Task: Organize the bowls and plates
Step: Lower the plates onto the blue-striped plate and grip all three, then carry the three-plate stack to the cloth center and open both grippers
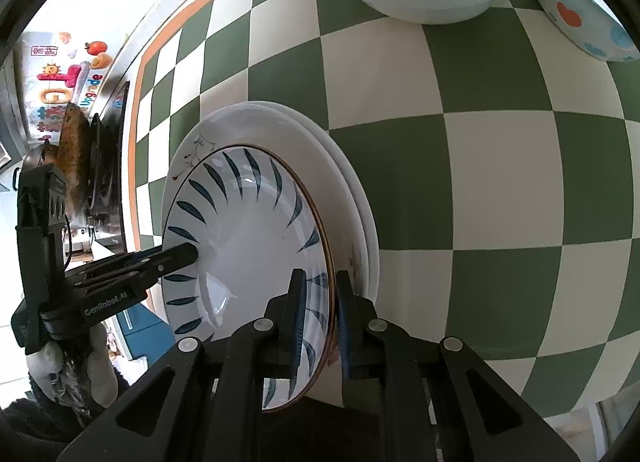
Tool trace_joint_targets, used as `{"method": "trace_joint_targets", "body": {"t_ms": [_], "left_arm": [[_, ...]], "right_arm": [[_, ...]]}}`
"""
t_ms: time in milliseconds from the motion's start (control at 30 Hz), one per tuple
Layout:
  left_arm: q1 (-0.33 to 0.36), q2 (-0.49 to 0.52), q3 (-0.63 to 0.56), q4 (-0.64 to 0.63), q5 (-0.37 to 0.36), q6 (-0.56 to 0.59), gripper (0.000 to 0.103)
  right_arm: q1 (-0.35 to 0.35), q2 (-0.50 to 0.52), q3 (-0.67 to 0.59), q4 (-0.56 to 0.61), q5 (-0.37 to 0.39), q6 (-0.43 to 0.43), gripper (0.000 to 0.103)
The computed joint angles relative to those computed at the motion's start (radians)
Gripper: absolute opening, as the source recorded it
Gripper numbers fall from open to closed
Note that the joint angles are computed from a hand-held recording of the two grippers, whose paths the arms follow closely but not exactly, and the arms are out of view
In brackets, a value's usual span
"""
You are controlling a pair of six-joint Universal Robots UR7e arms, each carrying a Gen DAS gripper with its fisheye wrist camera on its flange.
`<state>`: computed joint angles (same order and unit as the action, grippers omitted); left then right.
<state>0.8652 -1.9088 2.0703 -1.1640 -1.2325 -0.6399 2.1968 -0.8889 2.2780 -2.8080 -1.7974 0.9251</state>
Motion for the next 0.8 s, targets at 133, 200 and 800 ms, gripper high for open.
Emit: {"method": "trace_joint_targets", "body": {"t_ms": [133,200,800], "left_arm": [[-0.004,0.008,-0.002,0.004,-0.005,-0.003,0.025],[-0.001,0.012,-0.006,0.002,-0.006,0.0,0.025],[0.023,0.038,-0.025,-0.008,-0.006,0.024,0.025]], "right_arm": [[-0.006,-0.002,0.006,-0.009,-0.011,-0.002,0.016],[-0.005,-0.004,0.008,-0.013,-0.014,-0.002,0.016],[0.009,-0.007,0.002,-0.002,-0.041,0.04,0.019]]}}
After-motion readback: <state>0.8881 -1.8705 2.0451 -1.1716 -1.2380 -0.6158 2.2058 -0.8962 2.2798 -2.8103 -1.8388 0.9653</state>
